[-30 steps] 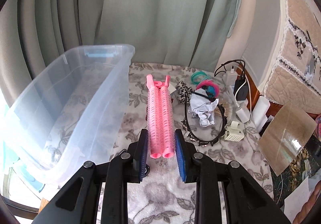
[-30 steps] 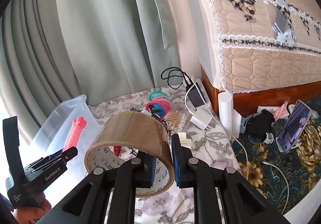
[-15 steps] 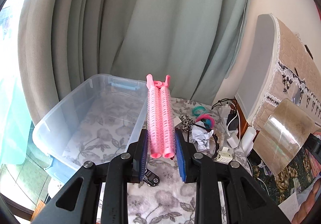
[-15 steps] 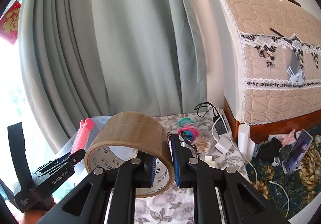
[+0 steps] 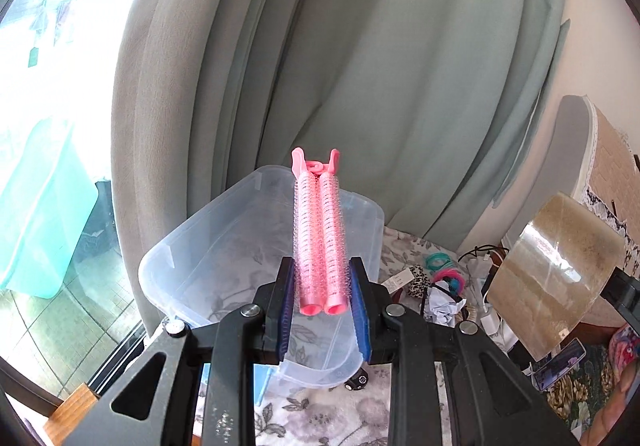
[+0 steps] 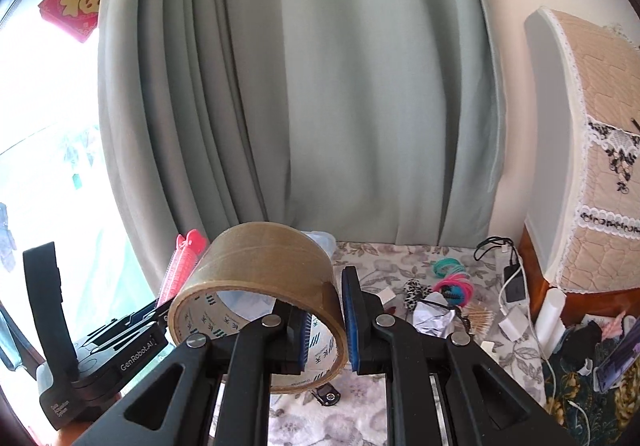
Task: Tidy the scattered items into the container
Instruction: 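Carry the pink clip and tape roll up over the clear box with both tools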
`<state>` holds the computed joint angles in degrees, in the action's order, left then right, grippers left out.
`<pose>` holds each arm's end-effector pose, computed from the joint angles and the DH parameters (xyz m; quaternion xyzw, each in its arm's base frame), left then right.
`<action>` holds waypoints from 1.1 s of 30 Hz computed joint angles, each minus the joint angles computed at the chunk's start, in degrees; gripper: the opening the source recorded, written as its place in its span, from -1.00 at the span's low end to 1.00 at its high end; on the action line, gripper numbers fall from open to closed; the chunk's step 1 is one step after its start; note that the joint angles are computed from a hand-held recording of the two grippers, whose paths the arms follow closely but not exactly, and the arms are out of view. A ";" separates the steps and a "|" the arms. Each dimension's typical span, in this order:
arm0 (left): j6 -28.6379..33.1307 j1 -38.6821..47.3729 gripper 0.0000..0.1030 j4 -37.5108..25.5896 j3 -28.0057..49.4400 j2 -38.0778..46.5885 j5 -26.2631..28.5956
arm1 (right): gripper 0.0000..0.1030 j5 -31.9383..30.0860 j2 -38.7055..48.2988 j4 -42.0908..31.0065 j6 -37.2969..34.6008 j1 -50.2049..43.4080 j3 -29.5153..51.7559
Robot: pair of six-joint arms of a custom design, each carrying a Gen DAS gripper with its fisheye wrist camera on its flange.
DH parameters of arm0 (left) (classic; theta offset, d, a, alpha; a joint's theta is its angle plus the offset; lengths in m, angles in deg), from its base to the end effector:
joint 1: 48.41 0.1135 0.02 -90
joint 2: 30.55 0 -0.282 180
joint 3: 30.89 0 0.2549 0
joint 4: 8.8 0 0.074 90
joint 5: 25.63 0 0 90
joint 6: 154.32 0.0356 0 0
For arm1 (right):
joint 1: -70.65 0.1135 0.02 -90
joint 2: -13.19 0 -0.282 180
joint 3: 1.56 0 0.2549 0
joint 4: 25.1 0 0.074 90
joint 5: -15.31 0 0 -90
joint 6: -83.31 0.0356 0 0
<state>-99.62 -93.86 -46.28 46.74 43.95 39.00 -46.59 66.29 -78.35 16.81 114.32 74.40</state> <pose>0.2121 -0.1937 0.3393 -0.0258 0.8685 -0.1470 0.4727 0.1392 0.1097 0.3847 -0.0286 0.8499 0.0912 0.5182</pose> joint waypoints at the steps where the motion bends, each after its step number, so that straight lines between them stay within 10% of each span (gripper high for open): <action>1: 0.01 0.85 -0.47 0.17 -0.49 -0.21 0.55 | -0.70 -0.24 1.23 0.76 -0.05 0.54 0.01; 33: 4.40 15.10 -0.47 4.02 -3.53 5.97 15.13 | -0.69 -15.59 29.21 13.01 -3.89 -4.35 4.49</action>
<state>-95.22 -78.76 -42.25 43.21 49.92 54.13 -62.18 95.49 -65.34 12.92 109.97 78.88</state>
